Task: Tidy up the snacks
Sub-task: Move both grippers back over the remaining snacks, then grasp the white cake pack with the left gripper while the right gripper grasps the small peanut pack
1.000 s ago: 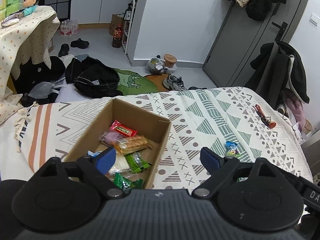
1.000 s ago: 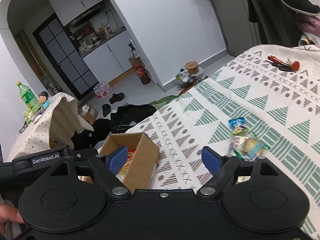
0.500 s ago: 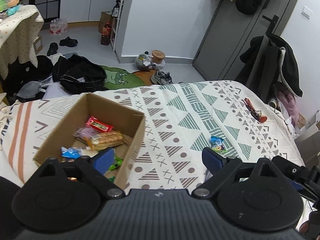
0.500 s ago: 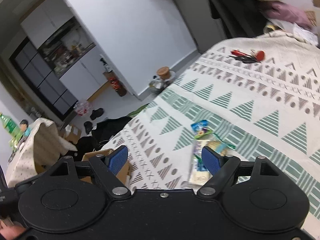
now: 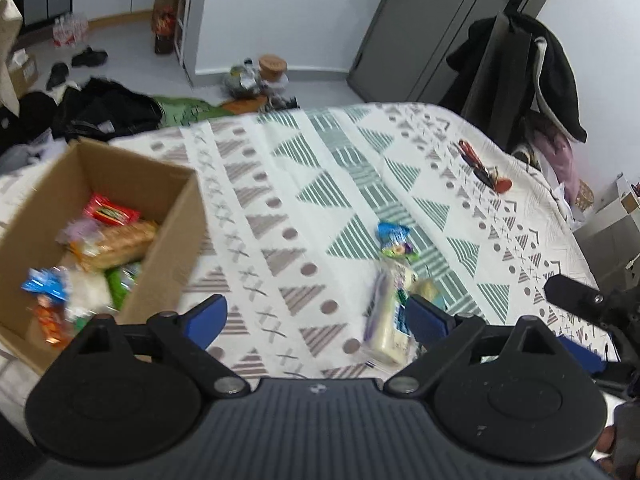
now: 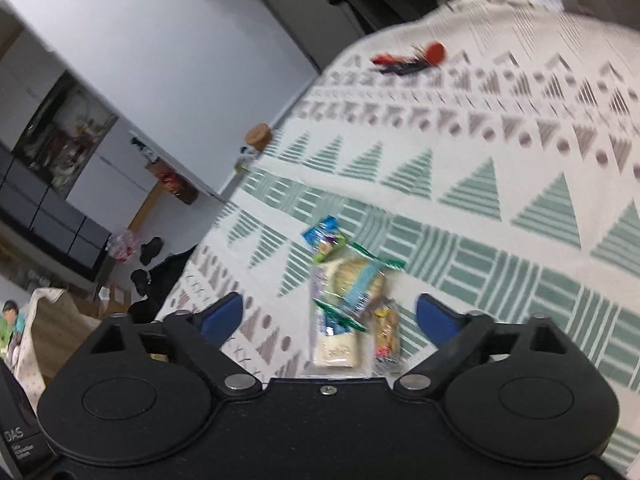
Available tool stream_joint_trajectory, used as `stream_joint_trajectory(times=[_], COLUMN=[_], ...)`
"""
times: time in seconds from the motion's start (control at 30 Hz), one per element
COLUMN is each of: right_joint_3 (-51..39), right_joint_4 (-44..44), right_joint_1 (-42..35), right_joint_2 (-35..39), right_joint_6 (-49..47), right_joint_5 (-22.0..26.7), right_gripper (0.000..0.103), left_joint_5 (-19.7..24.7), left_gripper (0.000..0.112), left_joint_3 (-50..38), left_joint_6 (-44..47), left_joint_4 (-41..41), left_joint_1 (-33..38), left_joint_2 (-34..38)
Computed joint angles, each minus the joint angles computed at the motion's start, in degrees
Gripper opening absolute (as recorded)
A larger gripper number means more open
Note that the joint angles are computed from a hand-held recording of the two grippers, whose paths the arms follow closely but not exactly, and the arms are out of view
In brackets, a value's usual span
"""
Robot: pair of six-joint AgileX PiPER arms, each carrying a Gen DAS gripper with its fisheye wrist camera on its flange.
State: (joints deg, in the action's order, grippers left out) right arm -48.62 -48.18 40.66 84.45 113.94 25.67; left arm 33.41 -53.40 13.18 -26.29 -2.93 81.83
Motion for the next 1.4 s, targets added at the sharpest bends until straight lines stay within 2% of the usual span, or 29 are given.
stream_joint_trajectory(times=[0.13, 0.23, 0.3, 0.37, 0.47, 0.57, 0.63, 0.7, 0.83, 1.0, 1.2, 1.27, 1.33, 1.4], right_joint_3=[1.1, 1.3, 1.6, 1.6, 1.3, 1.5, 1.9, 2.6, 3.1, 2.9, 1.3, 0.8, 0.1, -0.5], right_joint_4=[0.7, 4.2, 6.3, 7.8, 9.1, 9.4, 9.7, 10.2, 12.5, 19.5, 30.5, 30.8, 31.8, 32.2], right_joint_1=[-1.3, -2.9, -4.2, -5.1, -5.8, -6.5, -7.3, -8.3, -9.5, -10.8, -11.9, -11.8, -11.4, -10.7], right_joint_2=[1.0, 2.9, 4.1, 5.6, 7.2, 8.1, 8.6, 8.9, 9.9, 11.3, 13.7, 14.0, 14.5, 15.0], right_joint_6=[2.1, -0.6, -1.6, -1.5, -1.4, -1.0, -0.8, -0.5, -2.5, -10.2, -22.2, -23.0, -24.6, -25.5], right_joint_5=[-2.2, -4.4, -6.5, -7.4, -7.8, -9.3, -10.4, -11.6, -13.7, -16.1, -17.5, -17.1, -16.6, -16.1], right_gripper=[0.073, 0.062, 0.05, 0.043, 0.043, 0.043, 0.042, 0.04, 0.04, 0.04, 0.04, 0.04, 0.04, 0.039], left_joint_5=[-1.5, -2.9, -3.5, -3.9, -4.7, -4.5, -4.0, -3.3, -3.4, -3.9, -6.2, -6.6, -6.5, -5.9], left_gripper=[0.096, 0.095, 0.095, 0.094, 0.091, 0.078, 0.065, 0.06, 0.058, 0.058, 0.057, 0.052, 0.041, 0.034], left_joint_3=[-0.1, -0.8, -1.2, -1.6, -2.1, -3.0, -4.5, -5.5, -6.7, -7.8, -7.2, -7.6, -7.9, -7.8], left_joint_6=[0.5, -0.5, 1.1, 3.7, 7.2, 11.6, 11.1, 13.1, 14.7, 14.1, 18.7, 16.4, 13.8, 13.9], left_joint_4=[-1.8, -0.7, -2.9, -5.9, -9.7, -14.0, -13.3, -14.8, -15.9, -15.6, -18.3, -14.3, -11.6, -12.2], left_joint_1=[-2.2, -4.4, -5.1, -5.6, -6.6, -7.1, -7.8, -8.0, -9.2, -10.7, -11.6, -12.5, -12.6, -11.5], left_joint_2=[3.0, 5.3, 7.1, 8.7, 11.0, 13.7, 16.2, 18.2, 21.1, 24.0, 26.1, 26.1, 25.9, 25.6])
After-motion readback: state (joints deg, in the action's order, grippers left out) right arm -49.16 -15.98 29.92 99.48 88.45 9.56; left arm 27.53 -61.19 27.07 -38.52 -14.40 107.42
